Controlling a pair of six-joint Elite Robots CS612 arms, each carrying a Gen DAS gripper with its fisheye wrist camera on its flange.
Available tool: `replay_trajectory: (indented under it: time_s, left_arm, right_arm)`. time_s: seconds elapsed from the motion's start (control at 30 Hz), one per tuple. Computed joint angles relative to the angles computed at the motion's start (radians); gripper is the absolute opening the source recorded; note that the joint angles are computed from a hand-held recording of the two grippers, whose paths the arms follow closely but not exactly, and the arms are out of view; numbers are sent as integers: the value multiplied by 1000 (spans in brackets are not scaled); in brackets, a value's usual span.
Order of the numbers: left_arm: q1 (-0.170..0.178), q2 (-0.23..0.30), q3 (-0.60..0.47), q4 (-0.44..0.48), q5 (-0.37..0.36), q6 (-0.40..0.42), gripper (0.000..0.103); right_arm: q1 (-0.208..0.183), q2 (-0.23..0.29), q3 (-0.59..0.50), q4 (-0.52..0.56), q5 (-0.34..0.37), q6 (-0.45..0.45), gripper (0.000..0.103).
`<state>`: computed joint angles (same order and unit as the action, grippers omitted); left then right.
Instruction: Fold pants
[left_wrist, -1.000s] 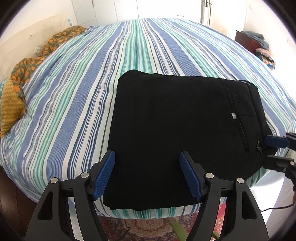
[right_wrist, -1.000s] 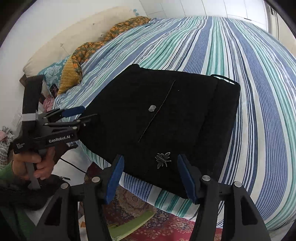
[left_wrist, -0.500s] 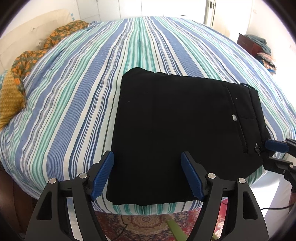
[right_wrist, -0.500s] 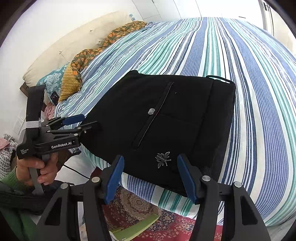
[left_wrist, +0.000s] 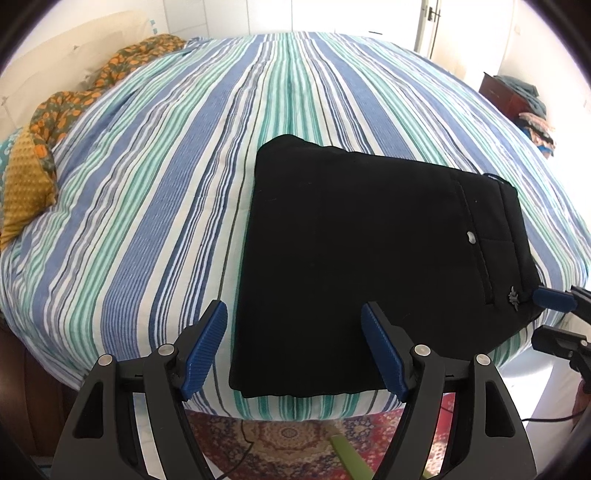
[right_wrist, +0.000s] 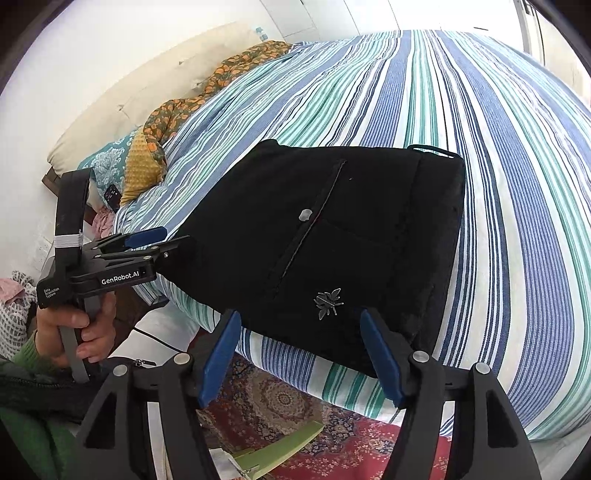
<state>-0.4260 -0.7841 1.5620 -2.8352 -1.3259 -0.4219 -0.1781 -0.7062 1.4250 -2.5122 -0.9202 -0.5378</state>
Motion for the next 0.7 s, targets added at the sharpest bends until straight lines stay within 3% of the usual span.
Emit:
replay_trajectory:
  time_s: [0.2,0.3,0.37,0.53,0.6,0.7]
  left_arm:
    - [10,-6,2,11,3,-2,77]
    - [37,-15,7,-14,-12,-25,77]
    - [73,-16,2,-25,-62,-76,78]
    - [160,18,-56,21,-245,-172,81]
    - [181,40,-86,49,-331,-177,81]
    - [193,74,-128,86,-419,-143,81]
  right_arm:
    - [2,-4,-1,16,-9,-16,72]
    - [-6,-6,-20,87,6,-28,72]
    - [-28,-2,-46,150,78,-12,72]
    - [-97,58,-137,120,191,304,79]
    - [-109,94,-208,259,219,304,79]
    - [-102,137,-292,451,230,214,79]
